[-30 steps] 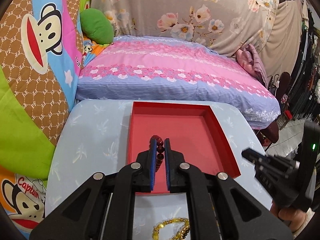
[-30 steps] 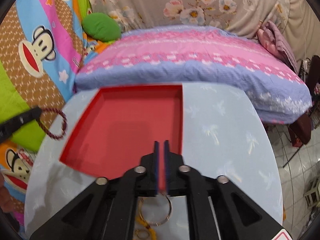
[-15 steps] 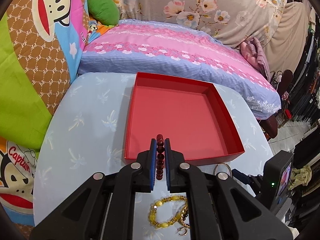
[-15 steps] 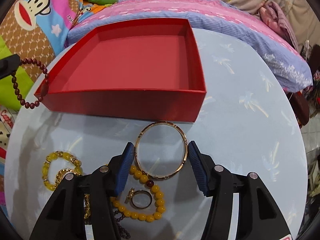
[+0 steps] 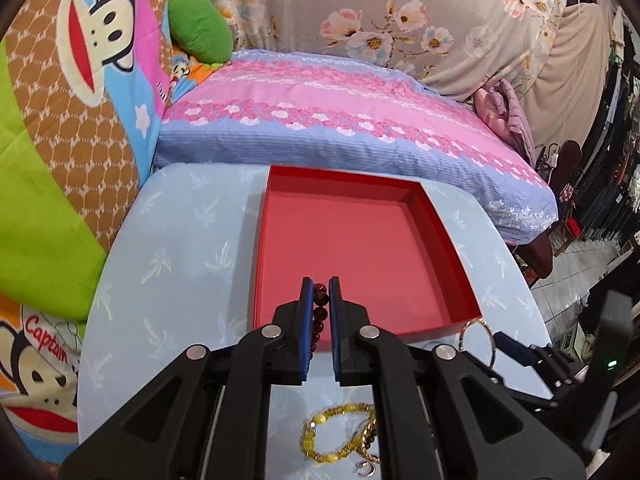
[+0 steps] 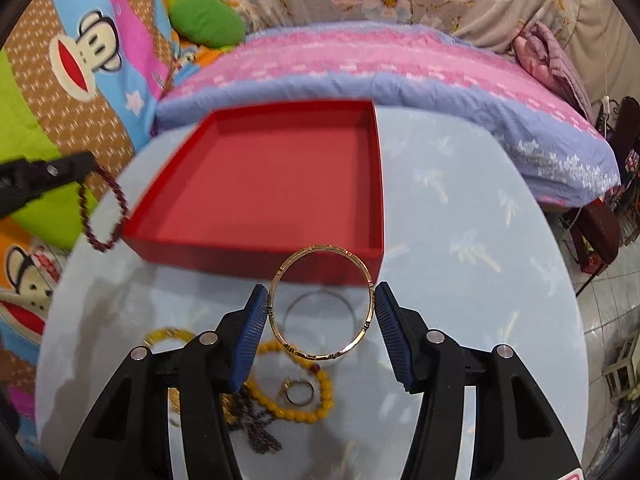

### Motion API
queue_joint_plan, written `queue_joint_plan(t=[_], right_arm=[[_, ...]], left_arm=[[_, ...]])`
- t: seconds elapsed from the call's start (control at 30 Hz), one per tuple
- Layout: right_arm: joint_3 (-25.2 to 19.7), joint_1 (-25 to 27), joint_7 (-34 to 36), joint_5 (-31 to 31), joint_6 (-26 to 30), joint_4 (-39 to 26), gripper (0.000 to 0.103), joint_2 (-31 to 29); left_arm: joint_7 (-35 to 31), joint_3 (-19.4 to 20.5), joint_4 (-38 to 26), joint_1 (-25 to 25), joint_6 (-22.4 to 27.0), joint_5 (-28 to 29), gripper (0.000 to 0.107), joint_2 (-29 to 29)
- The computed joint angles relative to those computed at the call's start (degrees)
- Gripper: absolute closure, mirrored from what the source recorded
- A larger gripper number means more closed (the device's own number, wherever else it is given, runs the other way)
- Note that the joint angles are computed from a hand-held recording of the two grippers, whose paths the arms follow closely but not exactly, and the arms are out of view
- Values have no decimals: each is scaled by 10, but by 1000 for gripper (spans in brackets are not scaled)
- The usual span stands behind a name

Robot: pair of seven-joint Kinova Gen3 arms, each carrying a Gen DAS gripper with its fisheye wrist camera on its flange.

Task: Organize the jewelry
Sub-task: 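Carry the red bracelet into the red box and open the left tool while the right tool carries the bangle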

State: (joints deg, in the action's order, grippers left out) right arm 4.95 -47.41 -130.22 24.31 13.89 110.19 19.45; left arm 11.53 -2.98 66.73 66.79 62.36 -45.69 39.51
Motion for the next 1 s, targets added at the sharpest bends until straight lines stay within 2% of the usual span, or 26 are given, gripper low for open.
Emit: queue_joint_plan(t=[0.13,0.2,0.4,0.53,0.6,0.7,0.83,0.9,0.97,1.0], right_arm=[[-99,102,81,-48,53,-84,50,18],[-127,137,120,-65,69,-137,50,46],[-108,141,230,-150,111,-296,50,150],[-64,119,297,-223,173,-402,50,216],[-71,125,301,-223,219,-455,50,248],[-104,140,284,-190,284,-530,50,291],[-149,157,273,-147,336,-591,50,328],[-144,152,269,-141,344,-602,49,335],[-147,153,259,-132,338,-599,49,336],[-146,154,256,-132,335,-596,49,335]], left_arm=[[-41,-1,-15,-28,-21,-5,100,0],[-69,-2,-36,-47,-27,0,100,10],[-155,-10,-92,-114,-72,46,100,50],[-219,-10,-134,-153,-89,95,100,87],[-245,-8,-152,-170,-93,124,100,103],[-272,-14,-174,-182,-88,157,100,124],[-275,-30,-184,-186,-82,186,99,137],[-274,-36,-180,-187,-85,191,92,137],[-269,-46,-184,-183,-74,188,74,139],[-265,-50,-188,-179,-67,185,70,141]])
